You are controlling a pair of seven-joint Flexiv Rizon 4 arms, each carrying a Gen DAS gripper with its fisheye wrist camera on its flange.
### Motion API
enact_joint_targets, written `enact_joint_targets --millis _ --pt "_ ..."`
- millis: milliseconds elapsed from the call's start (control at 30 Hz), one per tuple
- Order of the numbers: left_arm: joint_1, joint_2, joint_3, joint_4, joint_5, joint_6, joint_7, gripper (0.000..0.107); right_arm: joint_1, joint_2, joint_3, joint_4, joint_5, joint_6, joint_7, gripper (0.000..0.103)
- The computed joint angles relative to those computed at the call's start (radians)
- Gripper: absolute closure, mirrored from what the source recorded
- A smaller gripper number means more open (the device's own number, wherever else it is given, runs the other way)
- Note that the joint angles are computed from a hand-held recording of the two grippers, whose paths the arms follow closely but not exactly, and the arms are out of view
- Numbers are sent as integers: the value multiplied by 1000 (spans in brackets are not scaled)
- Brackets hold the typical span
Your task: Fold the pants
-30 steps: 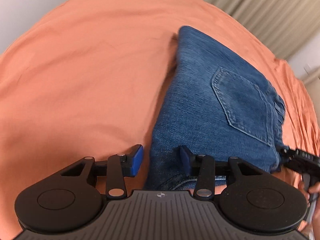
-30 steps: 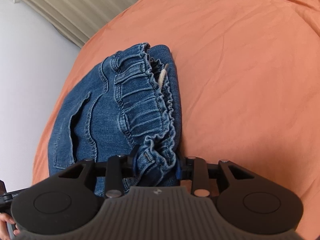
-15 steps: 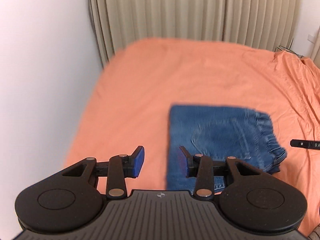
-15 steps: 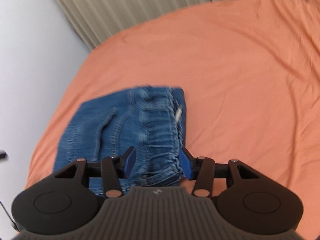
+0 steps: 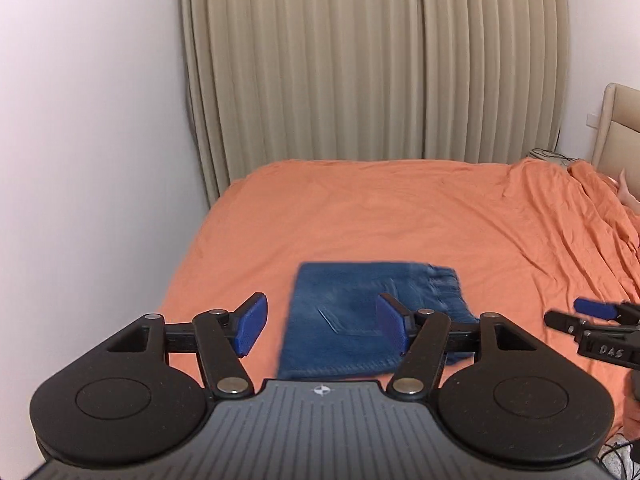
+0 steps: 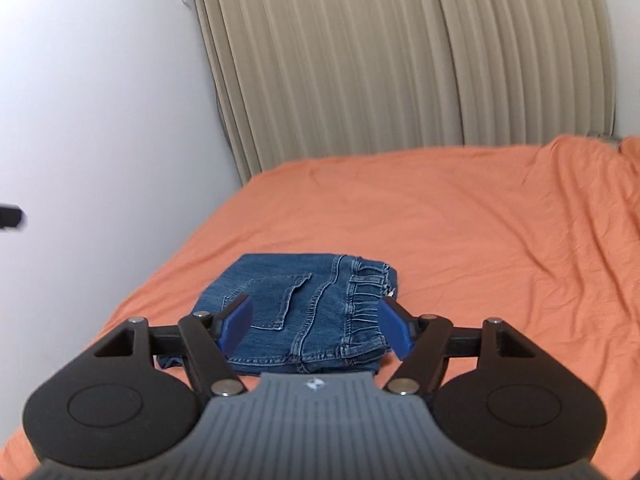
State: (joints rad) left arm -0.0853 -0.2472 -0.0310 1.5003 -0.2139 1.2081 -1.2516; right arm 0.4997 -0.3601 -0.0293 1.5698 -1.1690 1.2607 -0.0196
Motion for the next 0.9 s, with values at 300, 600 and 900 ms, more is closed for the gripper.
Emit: enact_joint_targets --millis 300,600,900 --pt "-88 65 5 282 11 244 -96 25 -3 143 82 193 -296 -126 260 25" --pt "-168 52 132 220 390 116 -474 24 9 99 136 205 -238 -174 232 23" --pt "-135 56 77 229 450 92 -483 24 37 76 127 195 -183 -191 174 23"
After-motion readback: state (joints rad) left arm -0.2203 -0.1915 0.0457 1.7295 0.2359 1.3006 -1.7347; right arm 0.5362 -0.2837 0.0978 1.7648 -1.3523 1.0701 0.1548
